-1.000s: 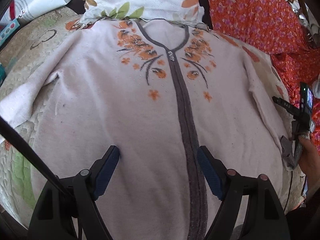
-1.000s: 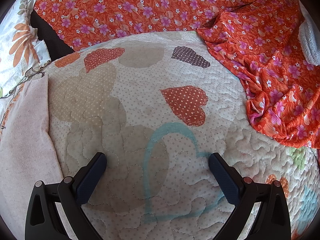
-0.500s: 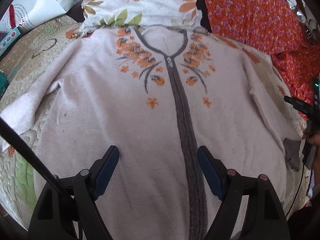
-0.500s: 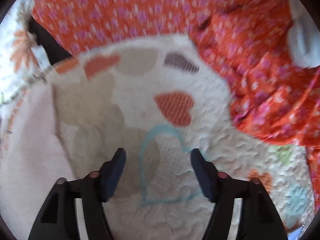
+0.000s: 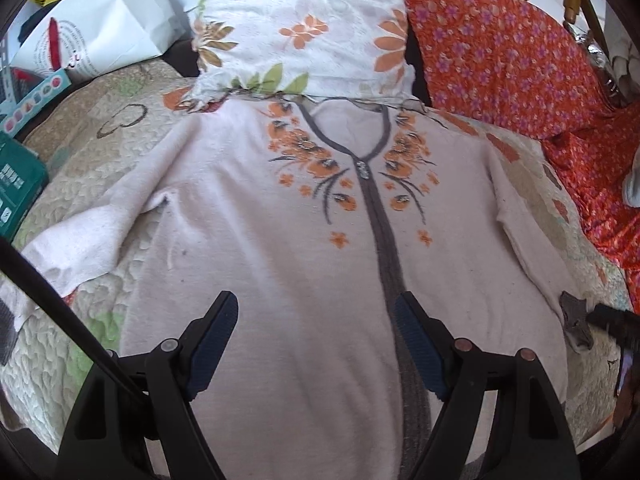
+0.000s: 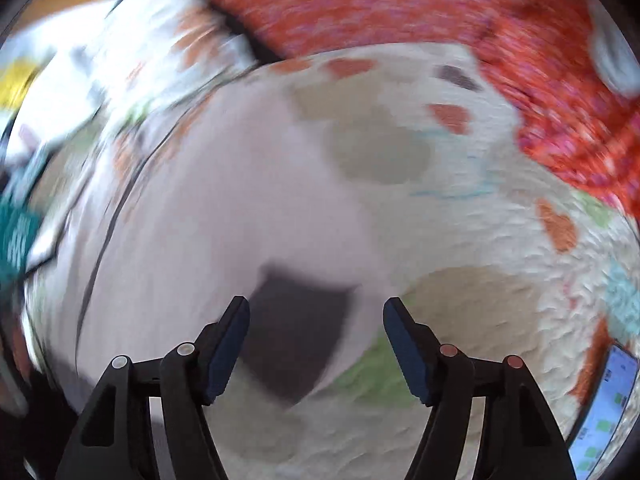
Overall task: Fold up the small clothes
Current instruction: 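Reach the right tool to the other grey sleeve cuff and close, then fold the held sleeve across the cardigan body with the right tool, release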
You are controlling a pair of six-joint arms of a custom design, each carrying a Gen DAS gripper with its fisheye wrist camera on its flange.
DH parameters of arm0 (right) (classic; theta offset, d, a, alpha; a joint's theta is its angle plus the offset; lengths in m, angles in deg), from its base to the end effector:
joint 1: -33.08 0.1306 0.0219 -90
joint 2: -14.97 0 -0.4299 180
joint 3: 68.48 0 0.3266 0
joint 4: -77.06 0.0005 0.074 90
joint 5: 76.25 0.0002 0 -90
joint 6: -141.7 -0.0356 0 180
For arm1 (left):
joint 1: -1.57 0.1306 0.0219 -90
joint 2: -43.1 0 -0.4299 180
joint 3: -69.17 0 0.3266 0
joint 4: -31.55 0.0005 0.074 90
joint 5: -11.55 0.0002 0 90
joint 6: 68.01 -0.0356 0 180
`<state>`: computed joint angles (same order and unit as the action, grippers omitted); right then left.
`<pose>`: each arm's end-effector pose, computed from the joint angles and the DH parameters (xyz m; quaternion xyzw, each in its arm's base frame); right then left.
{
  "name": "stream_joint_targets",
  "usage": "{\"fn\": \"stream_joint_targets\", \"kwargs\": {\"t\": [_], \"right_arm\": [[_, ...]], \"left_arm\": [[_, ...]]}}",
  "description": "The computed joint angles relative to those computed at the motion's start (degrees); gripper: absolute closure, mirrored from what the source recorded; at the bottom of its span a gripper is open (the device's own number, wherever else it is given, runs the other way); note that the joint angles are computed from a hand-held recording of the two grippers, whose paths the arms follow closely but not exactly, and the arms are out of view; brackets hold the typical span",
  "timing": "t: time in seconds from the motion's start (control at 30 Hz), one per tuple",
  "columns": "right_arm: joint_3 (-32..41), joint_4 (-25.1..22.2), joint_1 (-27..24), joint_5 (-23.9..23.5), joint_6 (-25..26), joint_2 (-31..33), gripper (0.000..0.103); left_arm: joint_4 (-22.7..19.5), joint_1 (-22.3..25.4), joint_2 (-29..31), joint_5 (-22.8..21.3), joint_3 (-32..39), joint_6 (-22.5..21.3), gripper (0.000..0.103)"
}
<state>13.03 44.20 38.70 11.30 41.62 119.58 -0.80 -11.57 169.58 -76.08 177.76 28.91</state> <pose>0.4895 0.0492 0.3276 0.0309 0.9555 0.0602 0.2871 0.6405 -0.1516 0.2916 0.0580 0.9384 -0.0784 0.3314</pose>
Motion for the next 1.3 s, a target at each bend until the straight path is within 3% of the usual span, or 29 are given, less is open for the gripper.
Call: {"fn": "stream_joint_targets", "kwargs": {"t": [0.07,0.13,0.17,0.2,0.23,0.3,0.4,0.53,0.67,0.8,0.93,1.03,1.17,1.3], "right_arm": [[-0.09,0.56,1.98,2.33,2.13,0.51,0.029],[0.98,-1.14,3.83,8.78,3.60,2.37,0.033],[1.43,-1.74,4.01,10.57,3.44,3.22,0.061],[1.79,-2.01,3.27,9.47,2.49,3.65,0.080],[1.47,-1.38,2.14,6.83,0.58,3.02,0.091],[-0.25,2.35,-0.23,4.73,-3.05,0.02,0.092],[-2.82,6.37,-4.04,6.86,-7.19,-3.96,0.092],[-7.54,11.37,-12.60,7.68,-17.91,-8.59,0.093],[-8.37,12.53,-19.50,9.75,-25.74,-10.01,0.094],[-9.35,15.75,-22.79,6.93,-29.28,-10.64,0.094],[-5.33,14.18,-20.82,7.74,-27.03,-9.68,0.094],[-0.11,12.69,-16.34,6.71,-25.72,-7.29,0.094],[12.64,8.84,-8.15,3.93,-20.52,-0.31,0.094],[29.96,2.18,1.49,-1.24,-17.56,11.42,0.093]], "left_arm": [[-0.03,0.27,-0.11,-0.03,-0.27,0.52,0.024],[-0.02,0.57,-0.18,-0.21,-0.62,0.95,0.024],[0.03,0.70,-0.24,-0.40,-0.79,1.19,0.024],[-0.04,0.83,-0.26,-0.58,-0.84,1.51,0.024],[-0.10,1.01,-0.31,-0.47,-0.84,1.95,0.024],[0.12,1.40,-0.46,0.31,-0.87,3.06,0.024],[-0.17,1.64,-0.13,0.33,-0.36,3.84,0.024],[-1.30,2.06,0.53,0.73,0.82,4.82,0.024],[-2.20,2.80,1.18,1.21,1.95,6.56,0.024],[-2.50,3.29,1.43,1.22,2.46,7.88,0.024],[-1.98,3.83,0.98,1.24,2.43,8.00,0.024],[0.54,5.07,-0.50,0.84,1.22,8.66,0.024],[4.72,7.76,-3.08,-0.75,-1.34,9.84,0.024],[6.62,11.39,-4.67,-2.51,-2.76,10.82,0.023]]}}
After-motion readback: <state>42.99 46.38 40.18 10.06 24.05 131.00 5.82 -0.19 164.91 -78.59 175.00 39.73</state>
